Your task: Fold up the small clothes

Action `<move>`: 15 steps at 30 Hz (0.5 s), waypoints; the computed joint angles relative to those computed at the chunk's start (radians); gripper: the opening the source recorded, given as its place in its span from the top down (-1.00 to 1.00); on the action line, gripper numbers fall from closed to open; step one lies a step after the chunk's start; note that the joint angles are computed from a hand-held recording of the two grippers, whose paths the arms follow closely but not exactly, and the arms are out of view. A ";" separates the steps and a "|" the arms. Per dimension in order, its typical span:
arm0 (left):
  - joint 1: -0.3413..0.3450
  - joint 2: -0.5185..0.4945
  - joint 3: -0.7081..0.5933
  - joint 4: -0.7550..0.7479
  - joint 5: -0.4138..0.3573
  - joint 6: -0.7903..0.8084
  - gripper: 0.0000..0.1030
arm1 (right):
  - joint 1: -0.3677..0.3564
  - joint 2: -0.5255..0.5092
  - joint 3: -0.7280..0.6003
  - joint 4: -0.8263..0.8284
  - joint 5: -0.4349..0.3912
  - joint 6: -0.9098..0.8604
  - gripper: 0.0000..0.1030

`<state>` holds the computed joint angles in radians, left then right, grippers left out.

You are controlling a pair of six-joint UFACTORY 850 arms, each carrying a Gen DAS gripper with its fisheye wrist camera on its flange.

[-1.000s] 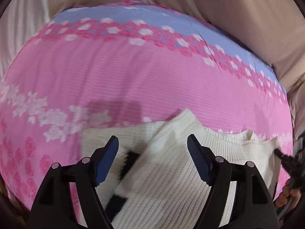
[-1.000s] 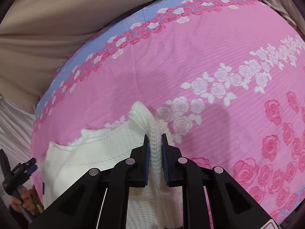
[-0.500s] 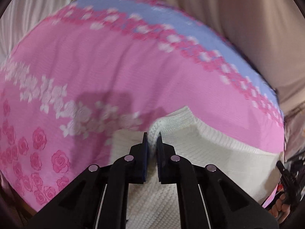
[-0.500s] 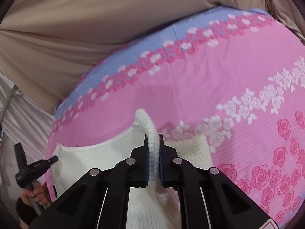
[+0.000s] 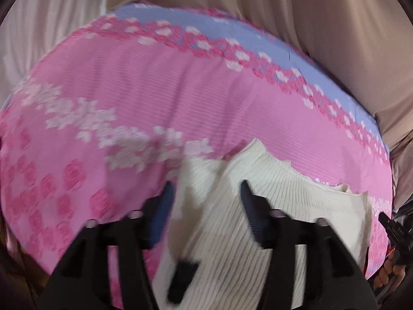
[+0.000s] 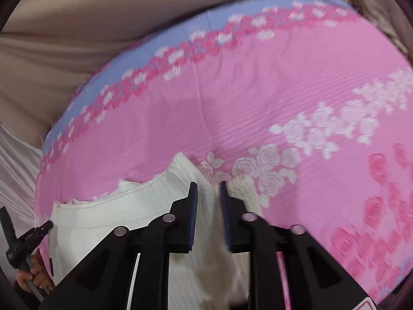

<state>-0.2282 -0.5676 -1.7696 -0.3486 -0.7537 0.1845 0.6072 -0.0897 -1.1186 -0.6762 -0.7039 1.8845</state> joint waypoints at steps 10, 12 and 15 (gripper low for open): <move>0.065 0.136 0.307 -0.182 0.008 -0.028 -0.66 | 0.119 -0.231 -0.267 0.430 0.164 -0.553 0.57; 0.050 0.127 0.292 -0.130 0.013 -0.089 -0.47 | 0.117 -0.311 -0.356 0.503 0.124 -0.694 0.57; 0.067 0.083 0.227 -0.232 -0.085 -0.031 0.52 | 0.115 -0.379 -0.413 0.533 0.067 -0.761 0.59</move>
<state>-0.1615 -0.4845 -1.5423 -0.5808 -0.8389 0.1537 0.7218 -0.4689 -1.5316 -0.1435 -0.6366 1.1237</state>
